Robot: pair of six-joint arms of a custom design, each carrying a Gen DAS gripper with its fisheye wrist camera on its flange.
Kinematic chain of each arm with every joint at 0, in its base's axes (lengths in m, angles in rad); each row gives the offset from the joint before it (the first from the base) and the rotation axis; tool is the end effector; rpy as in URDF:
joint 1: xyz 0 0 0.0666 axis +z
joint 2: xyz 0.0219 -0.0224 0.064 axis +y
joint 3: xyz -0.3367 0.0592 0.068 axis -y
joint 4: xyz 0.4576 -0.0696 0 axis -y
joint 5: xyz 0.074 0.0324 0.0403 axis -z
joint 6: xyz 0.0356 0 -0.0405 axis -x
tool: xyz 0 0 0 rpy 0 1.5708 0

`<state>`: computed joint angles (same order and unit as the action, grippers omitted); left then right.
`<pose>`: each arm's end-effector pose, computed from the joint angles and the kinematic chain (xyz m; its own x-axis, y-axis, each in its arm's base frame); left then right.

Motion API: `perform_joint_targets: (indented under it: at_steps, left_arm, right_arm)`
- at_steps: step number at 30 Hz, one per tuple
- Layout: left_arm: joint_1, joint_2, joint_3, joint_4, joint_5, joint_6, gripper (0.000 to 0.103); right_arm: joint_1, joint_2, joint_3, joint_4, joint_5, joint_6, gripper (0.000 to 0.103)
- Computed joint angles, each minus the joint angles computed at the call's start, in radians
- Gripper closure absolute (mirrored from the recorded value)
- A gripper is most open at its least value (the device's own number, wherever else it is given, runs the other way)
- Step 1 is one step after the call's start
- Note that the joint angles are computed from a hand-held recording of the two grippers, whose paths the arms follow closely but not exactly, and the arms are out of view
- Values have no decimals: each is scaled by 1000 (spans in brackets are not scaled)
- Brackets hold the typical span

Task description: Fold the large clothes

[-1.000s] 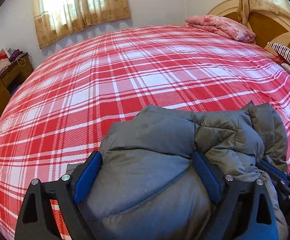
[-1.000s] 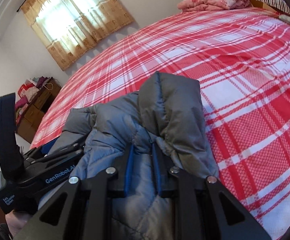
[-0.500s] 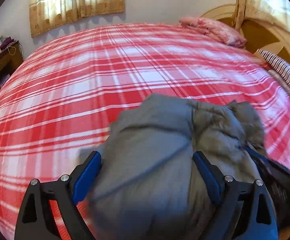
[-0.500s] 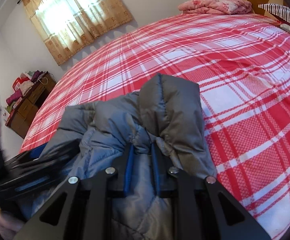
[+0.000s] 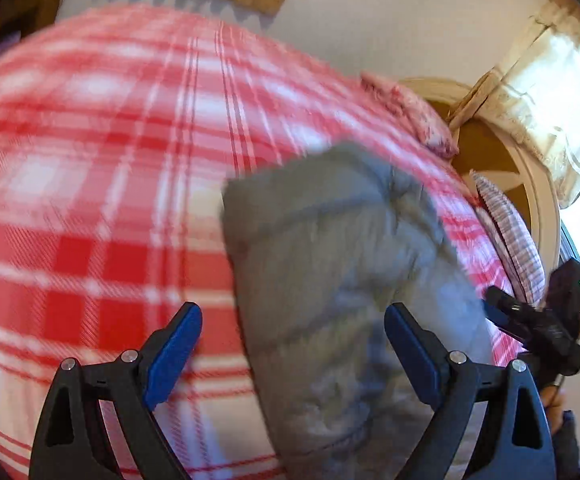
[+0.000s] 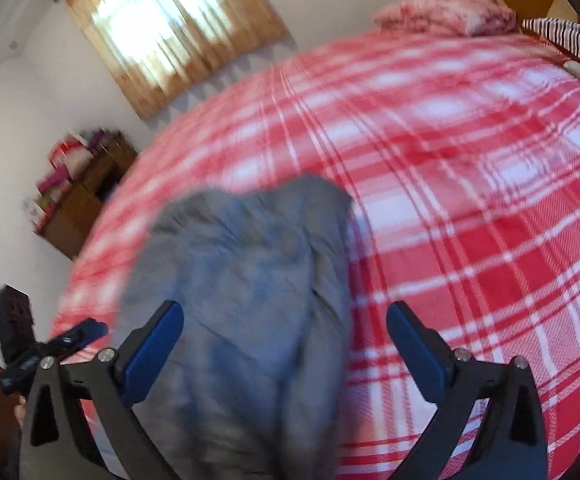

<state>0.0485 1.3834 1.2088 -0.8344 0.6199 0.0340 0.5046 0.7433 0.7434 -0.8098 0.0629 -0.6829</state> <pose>0.5317 0.0047 0.3073 -0.8540 -0.0691 -0.5157 0.2408 0.8261 -0.5095 0.3103 0.1684 0.3291 -0.7722 0.2930 -0.5638 0.0551 0.9149 0.3999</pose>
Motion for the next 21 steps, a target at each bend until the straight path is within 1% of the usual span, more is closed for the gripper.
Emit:
perform_joint_targets:
  at_steps: [1, 2, 3, 4, 5, 6, 7, 8, 9, 10, 11, 12, 13, 15, 18, 21]
  left_arm:
    - [-2, -1, -10, 1, 23, 9, 10]
    - [0, -7, -26, 18, 55, 33, 10]
    - [3, -14, -47, 50, 103, 76, 10]
    - [4, -13, -55, 66, 132, 104, 10]
    - [1, -8, -59, 80, 151, 135, 10]
    - [-4, -1, -64, 100, 166, 172, 9]
    - [-7, 0, -68, 118, 171, 192, 9]
    - [-12, -2, -74, 142, 172, 207, 9]
    - [-17, -4, -76, 148, 174, 208, 9]
    - [-23, -4, -74, 145, 182, 197, 9]
    - [-28, -4, -71, 139, 180, 181, 9]
    - [-33, -4, -69, 132, 171, 169, 9]
    - [-35, 1, -61, 123, 164, 163, 9]
    - [-45, -1, -53, 105, 133, 158, 9]
    - [-63, -5, -48, 100, 80, 154, 9]
    - [-72, -14, -54, 97, 34, 149, 9]
  right_arm:
    - [-10, 7, -18, 23, -51, -4, 1]
    - [-24, 6, -46, 65, -124, -20, 1]
    - [-37, 4, -70, 105, -189, -36, 1]
    - [-30, -4, -96, 149, -187, -44, 0]
    - [-15, -8, -104, 165, -155, -23, 0]
    - [-6, 0, -97, 155, -142, -4, 0]
    - [0, 11, -87, 145, -137, 16, 0]
    - [-1, 15, -83, 141, -148, 25, 0]
    - [-5, 11, -86, 143, -163, 29, 0]
    - [-8, 7, -89, 146, -179, 32, 4]
    - [-9, -1, -97, 155, -198, 35, 8]
    - [-12, -11, -108, 167, -223, 34, 18]
    - [-13, -19, -120, 181, -243, 19, 22]
    - [-13, -16, -124, 199, -238, 4, 23]
    - [0, -19, -130, 202, -212, 3, 24]
    - [30, -42, -151, 216, -159, 1, 24]
